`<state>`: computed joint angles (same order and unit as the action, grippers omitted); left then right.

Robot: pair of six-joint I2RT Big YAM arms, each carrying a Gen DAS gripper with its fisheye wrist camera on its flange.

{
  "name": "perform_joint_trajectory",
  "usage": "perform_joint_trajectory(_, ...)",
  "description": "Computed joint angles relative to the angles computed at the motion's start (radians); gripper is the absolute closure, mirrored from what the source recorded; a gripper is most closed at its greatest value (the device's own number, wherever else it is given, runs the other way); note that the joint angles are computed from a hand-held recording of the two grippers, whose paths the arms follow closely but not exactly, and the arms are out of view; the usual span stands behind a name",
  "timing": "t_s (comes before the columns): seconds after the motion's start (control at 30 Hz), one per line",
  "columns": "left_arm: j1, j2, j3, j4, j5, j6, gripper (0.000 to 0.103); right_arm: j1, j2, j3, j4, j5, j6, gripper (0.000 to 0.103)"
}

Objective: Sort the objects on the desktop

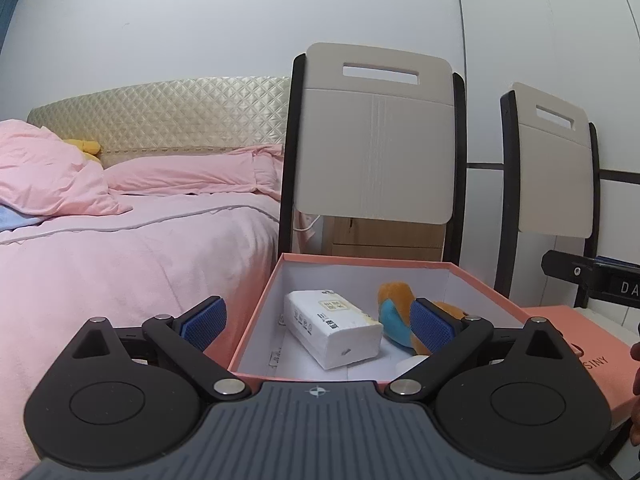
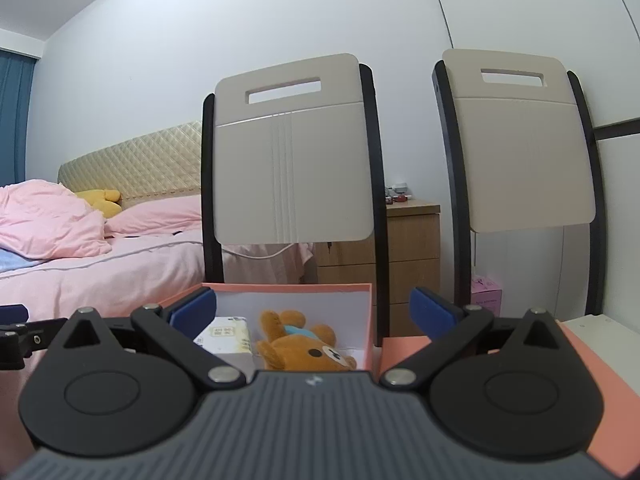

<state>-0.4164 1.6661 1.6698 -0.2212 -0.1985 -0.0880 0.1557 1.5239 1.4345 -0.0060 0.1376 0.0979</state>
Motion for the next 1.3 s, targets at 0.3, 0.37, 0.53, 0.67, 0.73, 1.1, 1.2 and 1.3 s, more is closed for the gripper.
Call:
perform_joint_trajectory(0.3,0.001,-0.001,0.003,-0.009,0.018,-0.006,0.004,-0.002,-0.013,0.006,-0.035,0.011,-0.016,0.0)
perform_joint_trajectory(0.37,0.002,0.001,0.007,-0.019,0.027,-0.009,0.004,-0.005,-0.018,0.0,-0.036,0.016,-0.003,0.0)
perform_joint_trajectory(0.53,0.013,0.014,0.039,-0.096,0.11,-0.062,0.004,-0.014,-0.041,-0.023,-0.025,0.043,0.013,0.0)
perform_joint_trajectory(0.67,0.009,0.004,0.027,-0.091,0.143,-0.053,0.004,-0.032,-0.072,-0.055,-0.012,0.053,0.015,0.0)
perform_joint_trajectory(0.73,0.005,0.001,0.03,-0.104,0.152,-0.049,0.004,-0.046,-0.09,-0.075,-0.007,0.045,0.025,0.0)
perform_joint_trajectory(1.1,-0.019,0.09,0.227,-0.433,0.63,-0.302,0.004,-0.199,-0.264,-0.289,0.07,0.064,0.108,0.0)
perform_joint_trajectory(1.2,-0.035,0.172,0.3,-0.524,0.725,-0.408,0.004,-0.255,-0.303,-0.345,0.067,0.041,0.153,0.0)
perform_joint_trajectory(1.3,-0.041,0.264,0.367,-0.586,0.847,-0.557,0.005,-0.299,-0.327,-0.385,0.045,0.003,0.177,0.0)
